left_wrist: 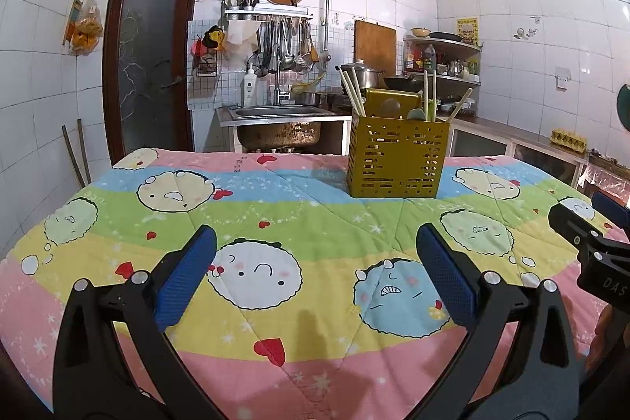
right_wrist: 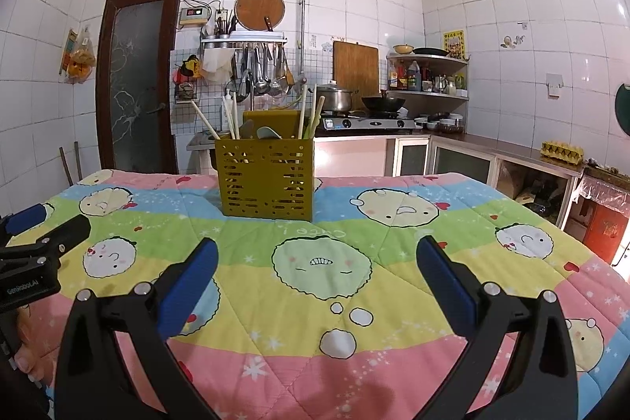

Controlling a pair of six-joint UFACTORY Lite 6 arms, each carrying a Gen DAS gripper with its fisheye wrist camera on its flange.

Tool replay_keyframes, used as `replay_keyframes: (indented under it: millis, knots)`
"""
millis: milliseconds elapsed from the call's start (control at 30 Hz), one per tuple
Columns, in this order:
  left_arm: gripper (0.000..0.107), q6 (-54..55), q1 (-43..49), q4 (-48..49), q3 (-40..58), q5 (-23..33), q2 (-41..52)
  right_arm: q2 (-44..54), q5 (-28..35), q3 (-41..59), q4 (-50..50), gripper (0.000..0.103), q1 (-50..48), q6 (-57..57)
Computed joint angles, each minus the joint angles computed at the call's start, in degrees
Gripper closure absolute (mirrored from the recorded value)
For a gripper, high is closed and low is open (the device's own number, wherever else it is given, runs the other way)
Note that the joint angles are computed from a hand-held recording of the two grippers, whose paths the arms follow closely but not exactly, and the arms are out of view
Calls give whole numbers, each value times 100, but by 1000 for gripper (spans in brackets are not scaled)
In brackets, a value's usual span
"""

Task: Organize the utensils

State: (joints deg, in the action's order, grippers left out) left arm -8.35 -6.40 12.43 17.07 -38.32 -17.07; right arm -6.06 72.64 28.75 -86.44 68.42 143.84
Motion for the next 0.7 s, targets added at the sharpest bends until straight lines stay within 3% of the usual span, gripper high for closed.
replay_keyframes:
  millis: [700]
  knots:
    - [9,262,-127,-224,-149,-183,-110,-48,0,-58,1,5,-40,10]
